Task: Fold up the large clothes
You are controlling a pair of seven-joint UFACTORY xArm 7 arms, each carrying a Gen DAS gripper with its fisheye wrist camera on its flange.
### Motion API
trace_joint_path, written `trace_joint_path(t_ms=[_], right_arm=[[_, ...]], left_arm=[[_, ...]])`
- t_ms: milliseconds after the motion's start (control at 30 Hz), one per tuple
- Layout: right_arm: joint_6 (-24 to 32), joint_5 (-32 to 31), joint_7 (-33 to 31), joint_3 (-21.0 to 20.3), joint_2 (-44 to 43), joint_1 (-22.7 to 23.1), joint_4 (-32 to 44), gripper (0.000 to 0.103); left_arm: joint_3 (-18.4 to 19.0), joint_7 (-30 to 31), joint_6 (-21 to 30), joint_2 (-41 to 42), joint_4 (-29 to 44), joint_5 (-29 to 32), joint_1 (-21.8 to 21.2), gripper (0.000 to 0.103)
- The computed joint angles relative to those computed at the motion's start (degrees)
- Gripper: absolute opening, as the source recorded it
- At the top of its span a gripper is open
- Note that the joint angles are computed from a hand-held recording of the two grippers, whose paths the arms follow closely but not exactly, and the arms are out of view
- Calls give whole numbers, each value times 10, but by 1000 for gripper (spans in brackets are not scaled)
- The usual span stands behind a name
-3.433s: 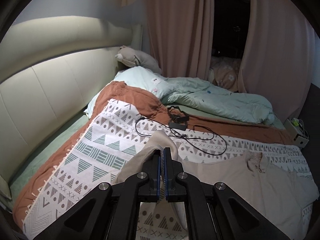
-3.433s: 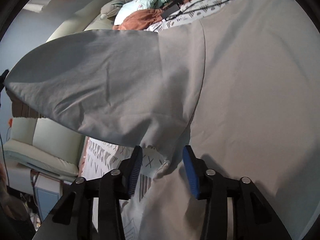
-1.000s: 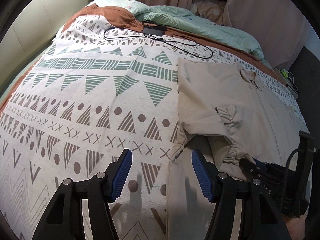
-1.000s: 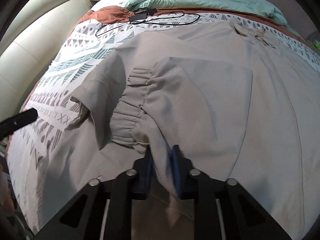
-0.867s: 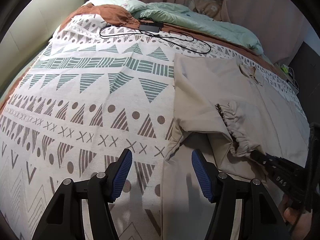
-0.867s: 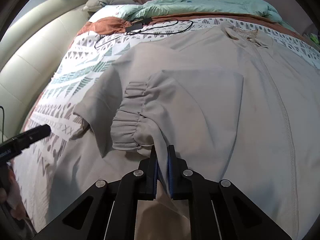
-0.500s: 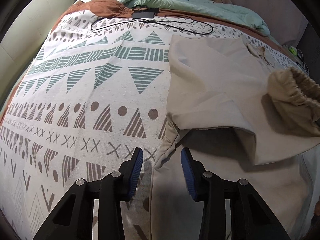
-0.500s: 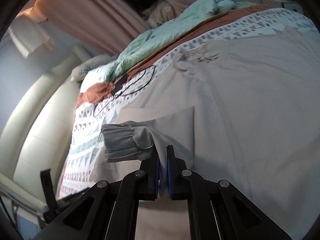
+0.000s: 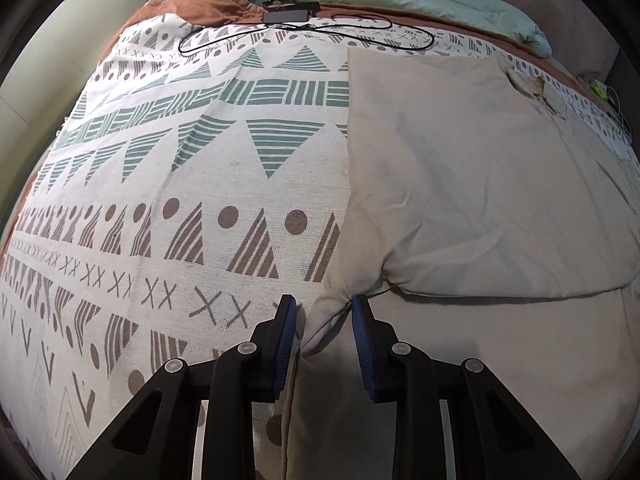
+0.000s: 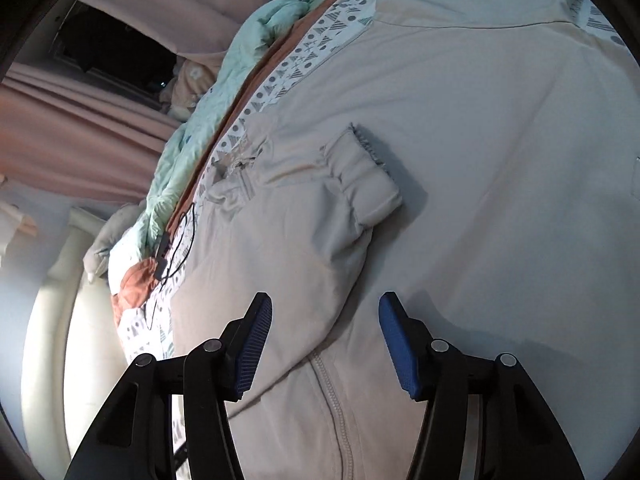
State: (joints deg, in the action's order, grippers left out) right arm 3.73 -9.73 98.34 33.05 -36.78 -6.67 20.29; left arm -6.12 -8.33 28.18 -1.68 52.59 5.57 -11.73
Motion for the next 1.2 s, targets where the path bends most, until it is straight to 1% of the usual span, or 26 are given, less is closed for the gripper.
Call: trace_joint_path(t_ms=[67, 167, 200, 233, 267, 300, 367, 467, 533, 567, 600, 633, 667, 700, 733, 767, 800, 833, 867, 933, 1000, 1100, 1133, 1167, 1200], right_arm=[[-24, -4, -9, -3, 12, -2, -4, 57], [-61, 1, -21, 4, 41, -23, -10, 56], [-80, 5, -24, 9, 48, -34, -15, 48], [-97, 9, -33, 14, 63, -47, -15, 33], [-113, 11, -46, 14, 80, -56, -12, 23], [-128, 14, -56, 15, 92, -64, -13, 10], [-169, 24, -75, 32, 118, -93, -10, 10], [-194, 40, -110, 70, 146, -140, 7, 9], [-199, 44, -131, 59, 163, -134, 15, 10], [-192, 43, -138, 41, 165, -116, 17, 10], [-180, 43, -139, 10, 162, -85, 15, 12], [-176, 44, -139, -25, 162, -48, 11, 23], [-184, 48, -137, -55, 157, -17, 0, 32], [-189, 55, -136, -71, 147, 1, -10, 47], [-178, 64, -138, -76, 124, 10, -19, 52], [-155, 72, -143, -77, 98, 14, -25, 52], [-128, 78, -150, -82, 70, 22, -30, 52], [-104, 85, -159, -92, 42, 33, -37, 53], [-89, 90, -167, -104, 19, 45, -45, 53], [-53, 96, -182, -128, -30, 64, -60, 53], [-2, 94, -203, -156, -78, 80, -68, 53], [63, 83, -245, -192, -152, 89, -79, 54], [93, 76, -260, -200, -179, 83, -79, 60], [118, 71, -272, -204, -203, 78, -81, 64], [144, 66, -282, -209, -227, 71, -81, 71]], left_arm=[[0, -3, -1, 1, 0, 3, 0, 30], [0, -7, -2, 5, 2, 14, 0, 27], [0, -10, -3, 7, 3, 19, 0, 27], [0, -14, -5, 9, 4, 22, 0, 27], [1, -14, -7, 11, 6, 22, 1, 27], [2, -15, -9, 14, 7, 19, 2, 27], [4, -11, -16, 16, 5, 12, 3, 27], [4, -12, -22, 17, 3, 22, 3, 27], [3, -24, -18, 18, 6, 39, 3, 27], [3, -28, -13, 17, 8, 40, 2, 27], [3, -28, -12, 15, 7, 36, 2, 27], [3, -24, -6, 13, 8, 25, 1, 27], [2, -14, -1, 11, 9, 5, 1, 27], [2, -4, 3, 7, 8, -16, 0, 32], [2, 6, 6, 2, 6, -40, -1, 43], [2, 20, 7, -6, 2, -67, -3, 52], [1, 30, 2, -17, -4, -89, -6, 69], [0, 36, -5, -30, -12, -103, -9, 82], [-2, 34, -11, -43, -19, -108, -12, 86], [-8, 24, -14, -64, -24, -105, -17, 87], [-17, 8, -8, -77, -19, -96, -24, 87], [-30, -14, -3, -97, -16, -80, -35, 87], [-34, -21, -5, -103, -16, -77, -40, 87], [-37, -26, -10, -109, -17, -77, -45, 87], [-41, -33, -14, -113, -17, -75, -50, 87]])
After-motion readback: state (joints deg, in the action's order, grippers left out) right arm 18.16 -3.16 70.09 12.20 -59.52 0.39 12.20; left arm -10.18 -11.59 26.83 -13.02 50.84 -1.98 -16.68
